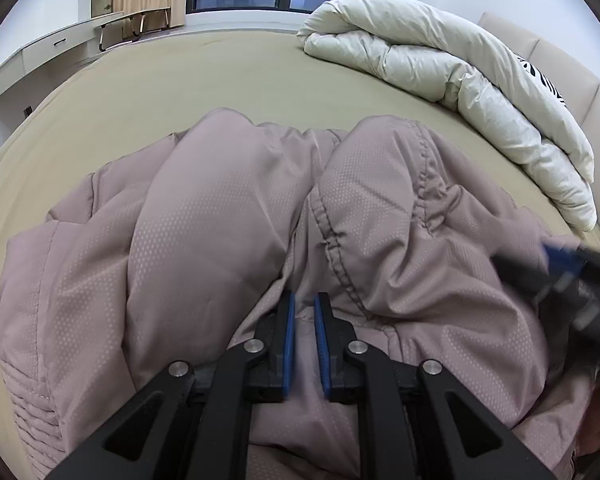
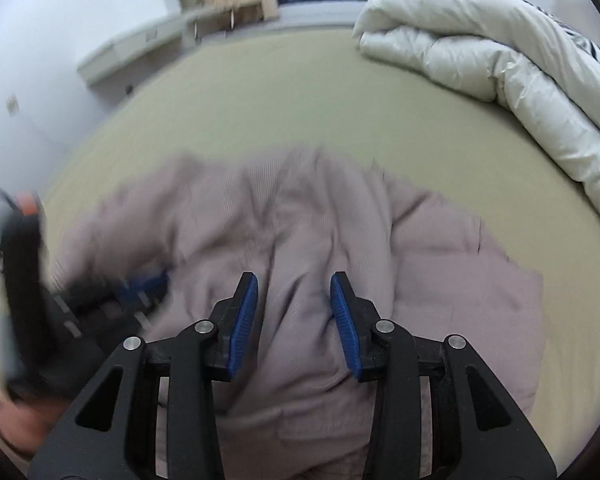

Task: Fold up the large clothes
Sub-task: 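Lift and fold the hood toward the coat hem with both tools, then release the coat and open both tools above it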

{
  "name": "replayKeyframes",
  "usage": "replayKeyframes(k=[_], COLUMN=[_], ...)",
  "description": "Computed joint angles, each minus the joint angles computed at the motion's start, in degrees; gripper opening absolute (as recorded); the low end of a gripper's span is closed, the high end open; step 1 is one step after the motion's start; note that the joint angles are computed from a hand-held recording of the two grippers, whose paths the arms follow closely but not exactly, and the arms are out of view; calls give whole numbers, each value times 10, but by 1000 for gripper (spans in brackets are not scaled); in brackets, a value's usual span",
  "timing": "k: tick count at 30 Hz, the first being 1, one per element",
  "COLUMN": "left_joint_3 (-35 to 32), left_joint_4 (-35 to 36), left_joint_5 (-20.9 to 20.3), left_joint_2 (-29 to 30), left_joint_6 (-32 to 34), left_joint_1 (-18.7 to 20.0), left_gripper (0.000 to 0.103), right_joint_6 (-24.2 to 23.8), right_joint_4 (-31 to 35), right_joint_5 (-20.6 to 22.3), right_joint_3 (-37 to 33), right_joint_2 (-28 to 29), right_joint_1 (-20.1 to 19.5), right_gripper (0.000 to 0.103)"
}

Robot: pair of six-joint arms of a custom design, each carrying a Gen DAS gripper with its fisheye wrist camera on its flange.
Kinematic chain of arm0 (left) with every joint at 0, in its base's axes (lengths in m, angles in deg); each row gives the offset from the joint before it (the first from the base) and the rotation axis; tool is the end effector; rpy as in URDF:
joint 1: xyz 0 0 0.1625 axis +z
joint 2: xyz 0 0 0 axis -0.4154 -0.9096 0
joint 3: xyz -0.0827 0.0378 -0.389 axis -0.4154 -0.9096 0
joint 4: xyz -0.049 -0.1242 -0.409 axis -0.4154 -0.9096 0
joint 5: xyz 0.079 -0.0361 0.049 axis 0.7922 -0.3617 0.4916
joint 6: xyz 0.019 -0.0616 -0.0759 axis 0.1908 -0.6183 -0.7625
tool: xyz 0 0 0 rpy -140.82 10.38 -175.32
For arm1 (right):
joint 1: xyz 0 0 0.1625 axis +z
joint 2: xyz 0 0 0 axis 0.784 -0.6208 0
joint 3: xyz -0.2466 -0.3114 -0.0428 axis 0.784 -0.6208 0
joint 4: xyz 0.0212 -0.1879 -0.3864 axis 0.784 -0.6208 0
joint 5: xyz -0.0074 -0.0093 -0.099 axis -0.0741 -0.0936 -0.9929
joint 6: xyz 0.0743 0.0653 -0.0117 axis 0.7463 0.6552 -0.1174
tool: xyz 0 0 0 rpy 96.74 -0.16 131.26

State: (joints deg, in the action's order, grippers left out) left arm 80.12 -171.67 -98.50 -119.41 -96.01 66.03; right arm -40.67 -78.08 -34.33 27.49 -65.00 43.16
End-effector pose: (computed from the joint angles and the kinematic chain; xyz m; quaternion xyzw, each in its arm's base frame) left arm -0.3455 -0.5891 0.0539 0.0664 0.8939 -0.3158 0.3111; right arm 0.1491 -0.6712 0.2563 0.2983 -0.8924 0.2016 0.2721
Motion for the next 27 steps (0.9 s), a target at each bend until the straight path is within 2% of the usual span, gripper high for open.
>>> replayKeyframes(k=[1, 3, 5, 6, 7, 8, 9, 10, 11, 12, 13, 15, 17, 19, 21, 24, 27], left_joint_3=[-5, -15, -23, -21, -15, -5, 8, 24, 37, 55, 82, 123, 158, 196, 238, 295, 333], left_joint_4=[13, 46, 79, 95, 116, 139, 156, 189, 245, 295, 320, 390, 476, 539, 574, 585, 570], left_joint_5=[3, 7, -3, -3, 8, 22, 41, 69, 92, 99, 94, 68, 32, -28, -98, -181, -237], left_joint_2=[2, 3, -8, -16, -28, -42, -56, -72, -90, -113, -142, -191, -237, -285, -335, -397, -430], left_joint_6=[-6, -23, -47, -61, -80, -100, -116, -143, -187, -232, -267, -338, -426, -511, -593, -680, -722], left_joint_1=[-1, -4, -10, -17, -29, -44, -60, -81, -102, -124, -144, -181, -221, -262, -307, -378, -430], left_gripper=[14, 14, 14, 20, 33, 43, 61, 78, 85, 90, 90, 90, 90, 90, 90, 90, 90], right_joint_6=[-43, -105, -104, -83, -53, -29, -16, -14, -14, -12, -12, -12, -8, 4, 21, 8, -56], right_joint_4=[-45, -132, -136, -106, -85, -80, -78, -90, -109, -123, -130, -88, -28, 53, 155, 281, 387], right_joint_5=[-14, -3, -12, -13, 3, 35, 57, 82, 106, 119, 128, 147, 147, 167, 162, 186, 258], right_joint_3=[20, 43, 47, 37, 41, 55, 66, 93, 127, 156, 188, 238, 284, 328, 356, 371, 375], right_joint_2=[7, 21, 19, 12, -7, -34, -60, -94, -133, -165, -203, -286, -373, -480, -581, -704, -811], right_joint_1=[-4, -15, -12, -10, -8, -8, -2, -2, -3, -4, -7, -15, -32, -78, -120, -217, -369], right_gripper=[41, 42, 43, 43, 43, 44, 48, 67, 89, 93, 94, 94, 94, 94, 94, 94, 94])
